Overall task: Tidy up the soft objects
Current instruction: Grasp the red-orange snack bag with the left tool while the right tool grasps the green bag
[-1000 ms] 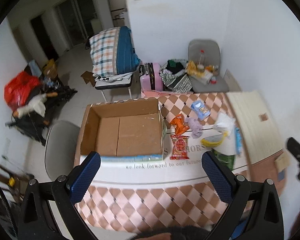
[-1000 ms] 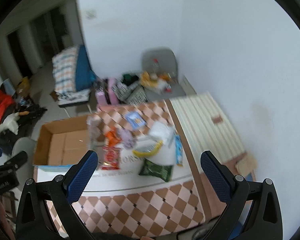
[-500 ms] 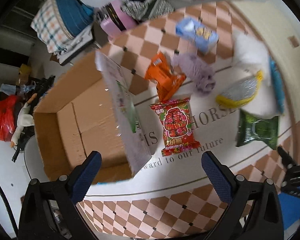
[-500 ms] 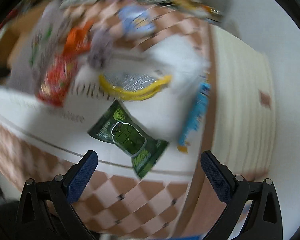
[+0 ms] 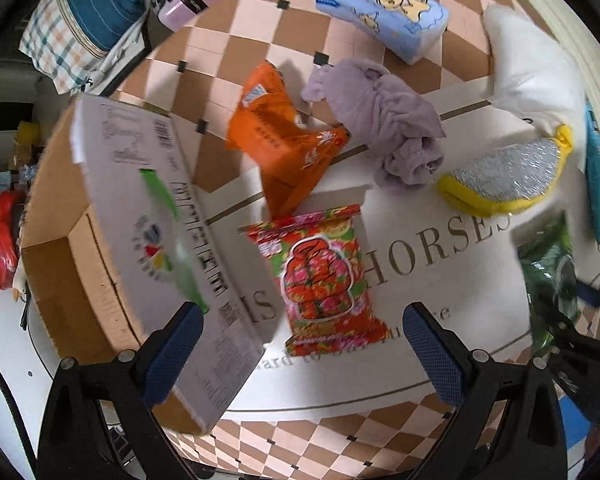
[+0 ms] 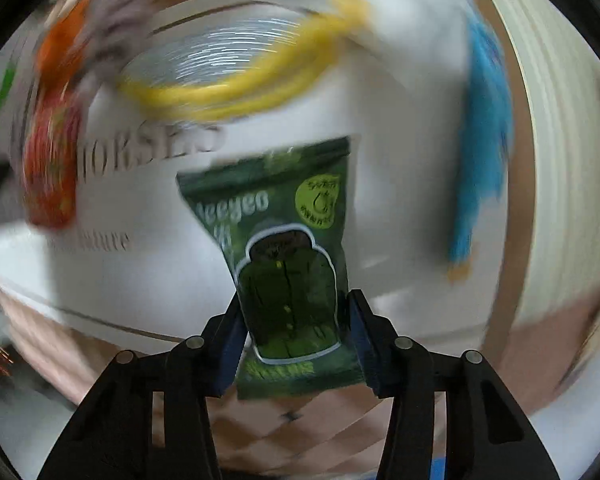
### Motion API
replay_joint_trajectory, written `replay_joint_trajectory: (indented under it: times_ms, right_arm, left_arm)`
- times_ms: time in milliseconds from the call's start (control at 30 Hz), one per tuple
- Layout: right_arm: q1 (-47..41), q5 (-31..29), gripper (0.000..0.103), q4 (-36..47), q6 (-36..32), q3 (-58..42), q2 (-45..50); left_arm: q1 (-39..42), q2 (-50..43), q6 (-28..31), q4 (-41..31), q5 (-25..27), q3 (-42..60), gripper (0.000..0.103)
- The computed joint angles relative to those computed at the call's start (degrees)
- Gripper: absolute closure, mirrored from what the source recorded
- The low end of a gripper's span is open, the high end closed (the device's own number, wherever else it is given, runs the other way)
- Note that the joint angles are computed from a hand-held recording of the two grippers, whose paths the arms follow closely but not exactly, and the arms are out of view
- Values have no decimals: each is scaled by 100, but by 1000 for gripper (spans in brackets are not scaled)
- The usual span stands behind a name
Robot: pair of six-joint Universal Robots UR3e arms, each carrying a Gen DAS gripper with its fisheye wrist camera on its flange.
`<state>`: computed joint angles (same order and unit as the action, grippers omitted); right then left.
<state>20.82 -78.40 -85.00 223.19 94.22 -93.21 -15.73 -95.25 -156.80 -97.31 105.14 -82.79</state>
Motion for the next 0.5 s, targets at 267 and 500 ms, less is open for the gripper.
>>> replay_joint_trajectory:
  times_ms: [267, 500]
  right_arm:
    - [-433, 235, 32, -821, 323, 1228, -672]
    - [-723, 287, 32, -1600, 160, 2073, -633]
  left_arm:
    - [-315, -910, -436, 320, 253, -64, 1]
    - [-68, -1315, -735, 450, 116, -324, 4]
